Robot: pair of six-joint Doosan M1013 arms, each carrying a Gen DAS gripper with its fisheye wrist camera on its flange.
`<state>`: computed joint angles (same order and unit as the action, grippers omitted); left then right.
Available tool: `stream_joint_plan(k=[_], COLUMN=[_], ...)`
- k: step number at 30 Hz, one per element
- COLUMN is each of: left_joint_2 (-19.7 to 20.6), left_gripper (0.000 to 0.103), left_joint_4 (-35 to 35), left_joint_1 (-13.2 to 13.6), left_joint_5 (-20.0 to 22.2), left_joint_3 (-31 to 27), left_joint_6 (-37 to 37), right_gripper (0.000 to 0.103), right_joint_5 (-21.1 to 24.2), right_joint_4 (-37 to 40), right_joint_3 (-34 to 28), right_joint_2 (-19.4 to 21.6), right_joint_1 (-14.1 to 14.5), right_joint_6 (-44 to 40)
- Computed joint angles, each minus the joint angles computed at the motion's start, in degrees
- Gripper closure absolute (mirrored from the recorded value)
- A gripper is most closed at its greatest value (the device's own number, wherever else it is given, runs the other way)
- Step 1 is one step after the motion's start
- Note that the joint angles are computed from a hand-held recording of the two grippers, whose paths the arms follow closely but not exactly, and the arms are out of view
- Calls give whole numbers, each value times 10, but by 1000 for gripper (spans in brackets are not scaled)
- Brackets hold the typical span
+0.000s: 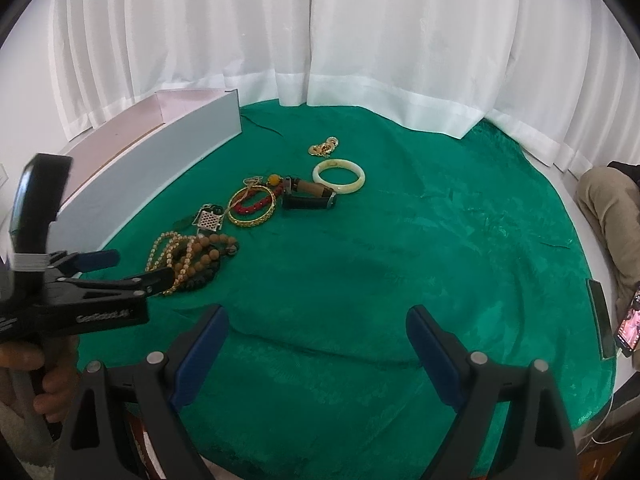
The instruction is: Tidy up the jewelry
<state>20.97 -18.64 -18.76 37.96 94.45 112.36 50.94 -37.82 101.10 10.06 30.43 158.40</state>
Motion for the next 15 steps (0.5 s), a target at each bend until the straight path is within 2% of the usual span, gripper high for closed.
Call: stream_joint_plan(k=[15], left_joint_2=[7], left_gripper=[17], left_joint_4=[75], left_joint_1=[-7], left_joint_5=[-14], left_joint_3=[-3], left_joint_6=[-56], right_gripper=[11], right_joint_5=[-23], right_joint_4=[14], right_joint_3=[1], right_joint_2=[10], right_joint_1=[-12], right_joint_6=[-12])
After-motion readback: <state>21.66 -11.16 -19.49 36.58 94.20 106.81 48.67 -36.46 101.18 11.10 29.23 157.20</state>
